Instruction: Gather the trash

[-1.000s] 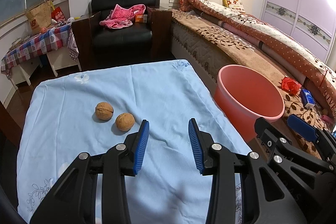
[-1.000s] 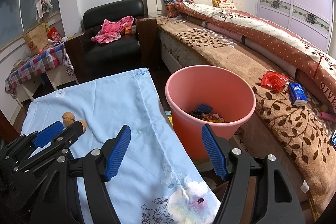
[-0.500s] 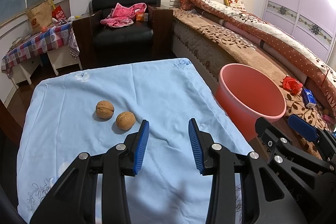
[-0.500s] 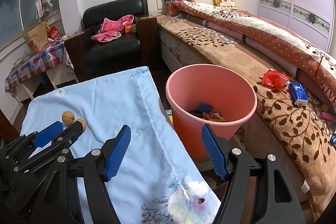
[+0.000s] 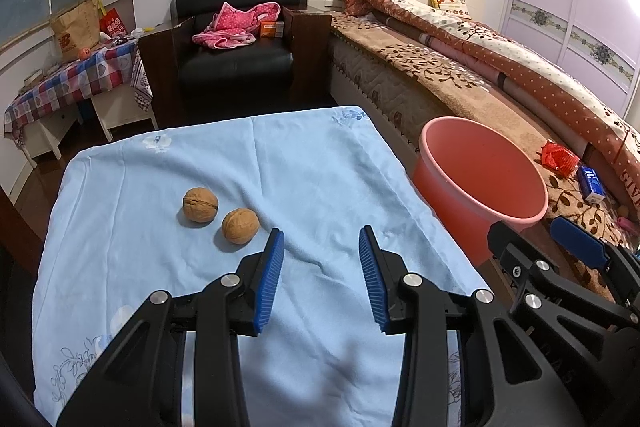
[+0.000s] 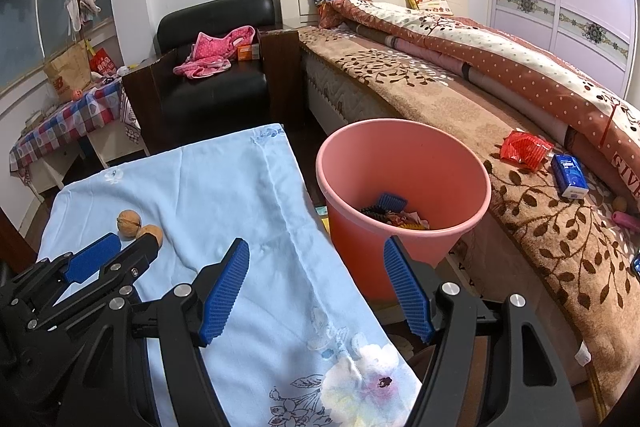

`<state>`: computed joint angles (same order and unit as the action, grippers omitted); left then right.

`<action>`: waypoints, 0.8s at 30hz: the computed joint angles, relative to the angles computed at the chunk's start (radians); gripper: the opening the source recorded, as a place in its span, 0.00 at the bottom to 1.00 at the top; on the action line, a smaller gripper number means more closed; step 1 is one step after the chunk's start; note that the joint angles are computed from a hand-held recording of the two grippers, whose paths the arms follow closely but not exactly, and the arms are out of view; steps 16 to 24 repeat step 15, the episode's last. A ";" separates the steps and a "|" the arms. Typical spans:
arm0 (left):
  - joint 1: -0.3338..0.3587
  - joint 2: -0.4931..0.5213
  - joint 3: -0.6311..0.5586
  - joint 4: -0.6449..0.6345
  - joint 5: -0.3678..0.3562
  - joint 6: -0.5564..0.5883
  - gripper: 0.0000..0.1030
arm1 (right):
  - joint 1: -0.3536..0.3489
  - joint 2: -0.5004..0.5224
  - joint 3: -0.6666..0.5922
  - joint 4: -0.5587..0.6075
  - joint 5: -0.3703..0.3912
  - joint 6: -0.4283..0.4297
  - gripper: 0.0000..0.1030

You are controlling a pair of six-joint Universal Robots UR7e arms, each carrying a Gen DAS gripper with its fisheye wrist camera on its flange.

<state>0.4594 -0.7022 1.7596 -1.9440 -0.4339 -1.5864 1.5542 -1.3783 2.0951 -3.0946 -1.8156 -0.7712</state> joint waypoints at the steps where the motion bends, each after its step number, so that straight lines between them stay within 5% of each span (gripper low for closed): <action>1: -0.003 -0.003 0.005 0.009 0.000 -0.011 0.38 | 0.000 0.000 0.001 0.000 0.001 0.000 0.67; 24: 0.004 -0.014 -0.015 0.114 -0.018 -0.088 0.38 | 0.001 0.012 0.017 -0.010 0.000 -0.003 0.67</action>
